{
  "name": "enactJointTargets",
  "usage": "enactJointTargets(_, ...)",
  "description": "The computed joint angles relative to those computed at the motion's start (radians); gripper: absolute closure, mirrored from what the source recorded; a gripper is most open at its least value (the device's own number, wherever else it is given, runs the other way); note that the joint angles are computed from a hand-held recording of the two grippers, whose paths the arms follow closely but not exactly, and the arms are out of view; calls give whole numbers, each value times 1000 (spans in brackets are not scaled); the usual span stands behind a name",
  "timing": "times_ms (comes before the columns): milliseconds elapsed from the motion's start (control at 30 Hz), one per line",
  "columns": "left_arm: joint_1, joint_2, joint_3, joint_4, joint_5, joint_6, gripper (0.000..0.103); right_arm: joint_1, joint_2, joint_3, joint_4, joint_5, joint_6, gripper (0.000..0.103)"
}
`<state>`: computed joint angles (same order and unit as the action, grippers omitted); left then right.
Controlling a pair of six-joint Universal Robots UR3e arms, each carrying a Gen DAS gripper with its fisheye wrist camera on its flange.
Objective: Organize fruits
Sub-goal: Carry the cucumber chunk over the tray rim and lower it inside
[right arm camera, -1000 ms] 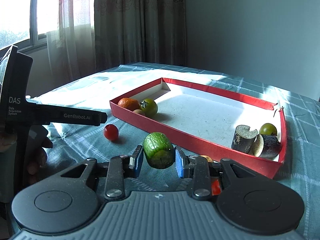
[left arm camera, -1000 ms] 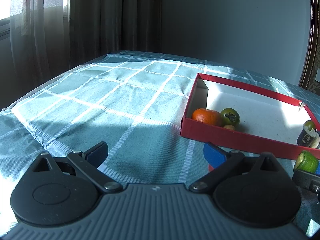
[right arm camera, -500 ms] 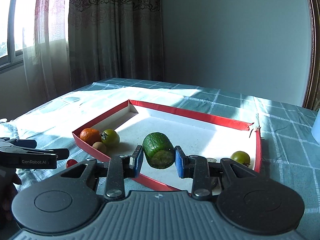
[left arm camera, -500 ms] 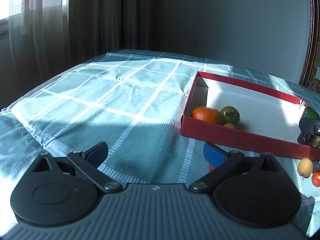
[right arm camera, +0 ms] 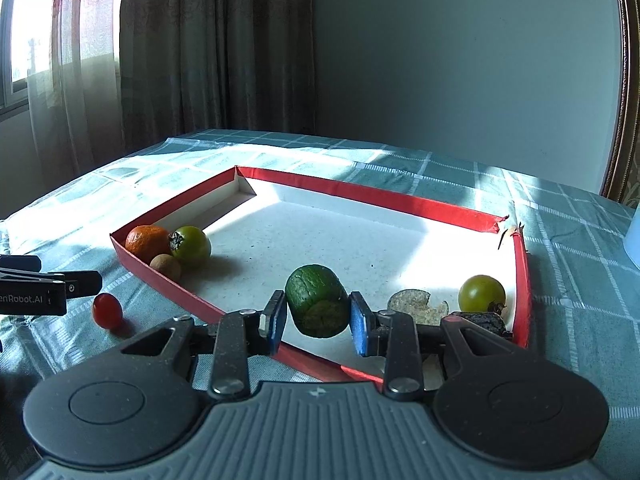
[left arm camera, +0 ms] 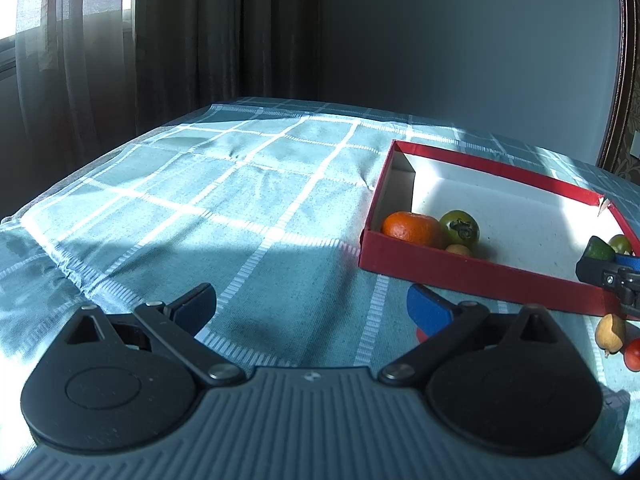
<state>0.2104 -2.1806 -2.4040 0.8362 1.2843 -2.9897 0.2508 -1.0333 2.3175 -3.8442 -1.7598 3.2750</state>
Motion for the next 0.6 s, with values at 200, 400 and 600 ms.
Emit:
enactJointTargets(200,-2,1,0,-1,2,-2,2,-19,11,7,-16,11,15,70)
enactJointTargets(400,-3,3,-1,-1,3,-3,1,-16,15,13,-28,-3,28,70)
enactJointTargets(600,-4,5,0,-3,6,-4,1,-36,17,24,-40,12,53,70)
